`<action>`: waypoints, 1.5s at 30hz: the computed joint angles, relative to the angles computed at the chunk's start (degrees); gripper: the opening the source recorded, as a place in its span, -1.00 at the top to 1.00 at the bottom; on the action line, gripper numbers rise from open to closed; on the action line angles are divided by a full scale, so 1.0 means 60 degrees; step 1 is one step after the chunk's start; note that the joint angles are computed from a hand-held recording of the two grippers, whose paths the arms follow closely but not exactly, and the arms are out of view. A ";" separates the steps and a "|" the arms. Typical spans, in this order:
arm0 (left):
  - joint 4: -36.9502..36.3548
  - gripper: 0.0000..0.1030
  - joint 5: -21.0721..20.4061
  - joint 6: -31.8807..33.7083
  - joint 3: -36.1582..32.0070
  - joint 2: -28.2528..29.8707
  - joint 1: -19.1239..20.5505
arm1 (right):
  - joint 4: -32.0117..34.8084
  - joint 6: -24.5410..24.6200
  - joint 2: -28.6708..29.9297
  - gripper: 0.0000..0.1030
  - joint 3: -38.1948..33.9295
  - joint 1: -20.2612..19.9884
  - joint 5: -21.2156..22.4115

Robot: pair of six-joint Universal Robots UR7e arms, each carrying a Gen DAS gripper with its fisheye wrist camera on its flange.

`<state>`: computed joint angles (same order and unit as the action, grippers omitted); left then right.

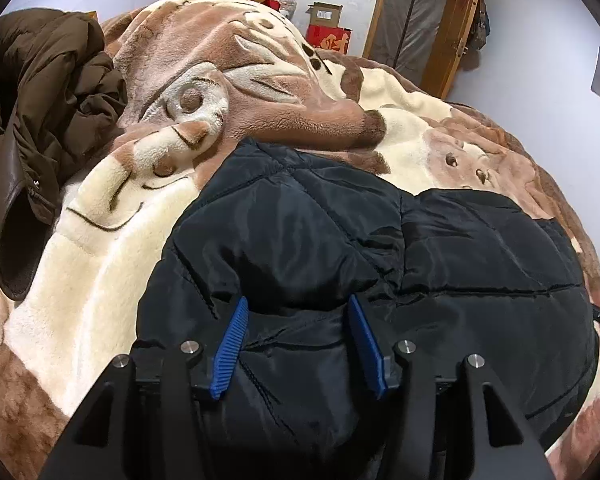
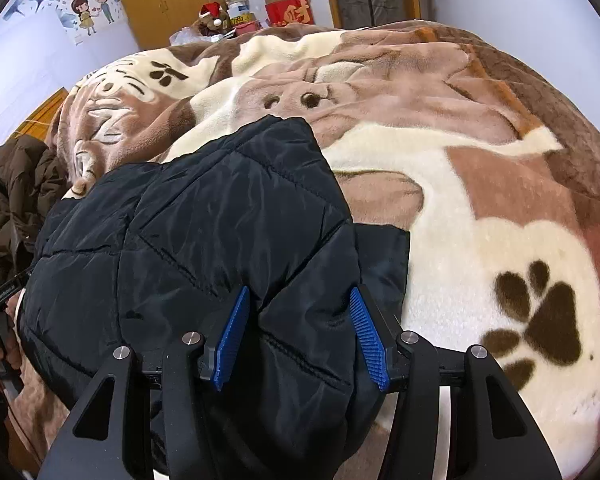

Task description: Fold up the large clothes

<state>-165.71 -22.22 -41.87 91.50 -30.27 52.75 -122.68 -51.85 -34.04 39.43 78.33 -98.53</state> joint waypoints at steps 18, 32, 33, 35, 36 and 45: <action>0.2583 -0.06 0.0237 -0.2532 0.0349 -0.0329 -0.1453 | -0.1792 -0.1068 -0.2626 -0.03 0.3808 0.0177 0.0446; 0.7078 -0.34 -0.0116 -0.7513 0.0057 -0.0065 -0.3688 | -0.2570 -0.2156 -0.5919 -0.03 0.7774 -0.0255 0.0902; 0.7549 -0.35 -0.0188 -0.7978 -0.0017 -0.0019 -0.3877 | -0.2576 -0.2241 -0.6196 -0.03 0.8049 -0.0348 0.0969; 0.8475 -0.45 -0.0328 -0.8879 -0.0169 0.0058 -0.4201 | -0.2512 -0.2371 -0.6643 -0.08 0.8446 -0.0523 0.1016; 0.8876 -0.45 -0.0401 -0.9226 -0.0273 0.0122 -0.4335 | -0.2502 -0.2479 -0.6919 -0.12 0.8701 -0.0635 0.1058; 1.0723 -0.46 -0.1377 -1.0631 -0.1021 0.0810 -0.5291 | -0.2321 -0.3203 -0.8430 -0.13 0.9848 -0.1279 0.1301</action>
